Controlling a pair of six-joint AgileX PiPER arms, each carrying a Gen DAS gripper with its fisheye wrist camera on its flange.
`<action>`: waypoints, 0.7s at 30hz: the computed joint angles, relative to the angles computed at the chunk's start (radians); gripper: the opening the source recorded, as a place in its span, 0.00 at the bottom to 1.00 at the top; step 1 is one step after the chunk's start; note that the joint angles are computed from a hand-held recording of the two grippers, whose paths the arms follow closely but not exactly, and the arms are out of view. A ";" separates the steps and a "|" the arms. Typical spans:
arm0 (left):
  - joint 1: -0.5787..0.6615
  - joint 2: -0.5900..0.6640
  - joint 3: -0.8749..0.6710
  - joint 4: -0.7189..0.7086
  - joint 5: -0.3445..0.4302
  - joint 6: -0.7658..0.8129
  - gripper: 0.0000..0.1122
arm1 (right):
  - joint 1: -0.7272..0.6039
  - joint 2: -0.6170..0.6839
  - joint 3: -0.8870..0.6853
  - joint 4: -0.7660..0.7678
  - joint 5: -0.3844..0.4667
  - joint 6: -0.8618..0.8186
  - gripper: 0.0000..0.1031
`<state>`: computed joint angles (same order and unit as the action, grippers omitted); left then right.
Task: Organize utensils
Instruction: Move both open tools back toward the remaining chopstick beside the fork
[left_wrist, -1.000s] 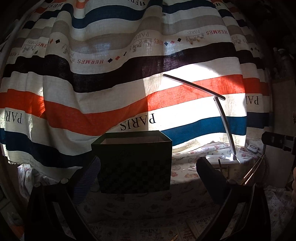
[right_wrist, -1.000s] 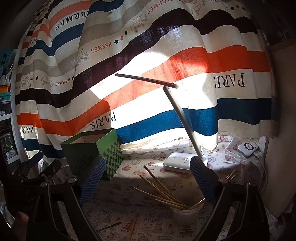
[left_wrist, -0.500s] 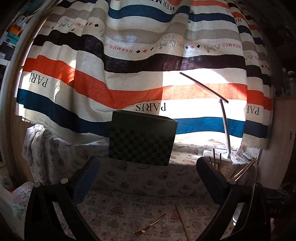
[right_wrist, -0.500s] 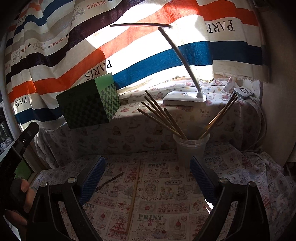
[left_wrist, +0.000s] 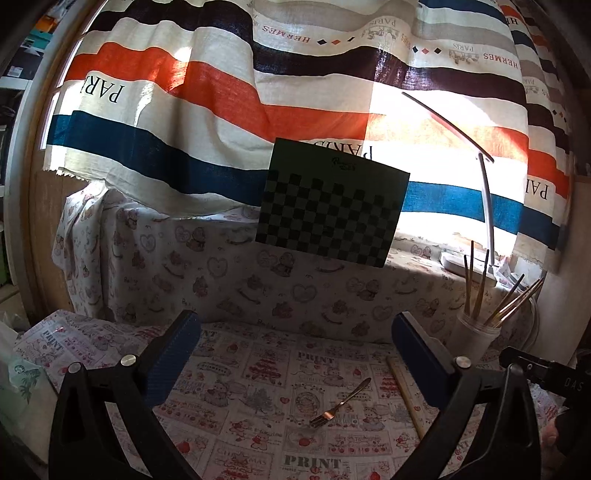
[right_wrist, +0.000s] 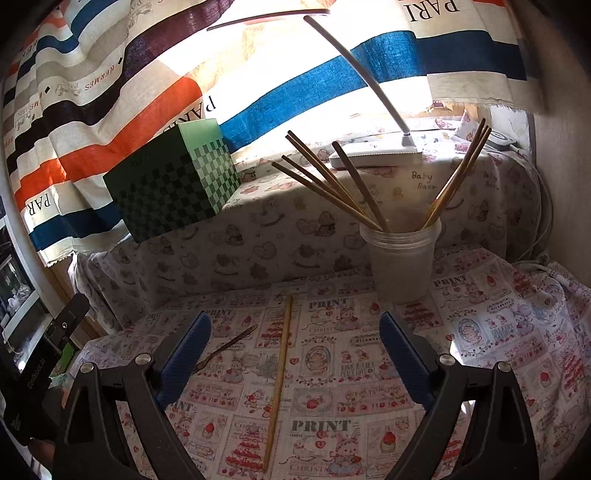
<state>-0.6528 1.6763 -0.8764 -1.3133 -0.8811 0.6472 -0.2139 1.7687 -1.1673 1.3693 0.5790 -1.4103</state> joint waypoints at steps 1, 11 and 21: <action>-0.001 0.013 -0.011 -0.021 -0.010 0.025 0.91 | 0.002 0.012 0.000 0.007 -0.006 -0.007 0.91; 0.033 0.074 -0.048 -0.120 -0.021 0.090 0.91 | 0.069 0.030 0.038 -0.005 -0.132 -0.072 0.91; 0.010 0.107 -0.082 -0.148 -0.062 0.185 0.91 | 0.107 0.087 -0.033 -0.285 -0.126 0.174 0.91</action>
